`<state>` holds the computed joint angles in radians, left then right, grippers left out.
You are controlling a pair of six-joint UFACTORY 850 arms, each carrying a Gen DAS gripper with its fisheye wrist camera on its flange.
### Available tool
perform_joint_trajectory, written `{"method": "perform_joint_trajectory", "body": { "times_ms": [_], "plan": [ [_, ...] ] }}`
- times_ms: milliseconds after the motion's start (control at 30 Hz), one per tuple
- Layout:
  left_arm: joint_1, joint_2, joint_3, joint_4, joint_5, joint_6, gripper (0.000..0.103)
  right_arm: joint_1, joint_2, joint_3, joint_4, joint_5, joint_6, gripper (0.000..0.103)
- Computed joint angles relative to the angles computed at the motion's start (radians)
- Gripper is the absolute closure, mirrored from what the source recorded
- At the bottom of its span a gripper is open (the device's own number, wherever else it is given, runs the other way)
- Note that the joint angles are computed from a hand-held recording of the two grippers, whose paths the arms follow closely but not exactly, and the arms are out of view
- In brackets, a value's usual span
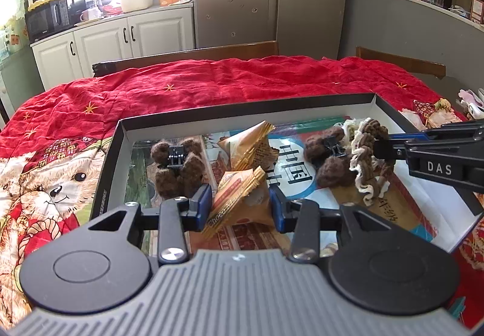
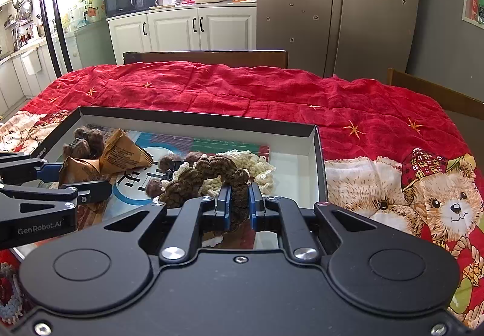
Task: Organize objects
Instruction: 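Lower both held items into the box and open both tools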
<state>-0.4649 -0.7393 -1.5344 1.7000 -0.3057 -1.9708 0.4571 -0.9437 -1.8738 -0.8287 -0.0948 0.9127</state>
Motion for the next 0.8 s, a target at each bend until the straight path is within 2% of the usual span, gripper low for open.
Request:
{"method": "perform_joint_trajectory", "body": {
  "times_ms": [233,800],
  "plan": [
    [0.000,-0.006,-0.004,-0.017,-0.003,0.019,0.058,-0.001,-0.009,-0.012,0.045,-0.002,-0.045,0.091],
    [-0.001,-0.008,-0.005,-0.026,-0.010,0.034,0.057,-0.002,-0.012,-0.015,0.024,-0.001,-0.030,0.089]
  ]
}}
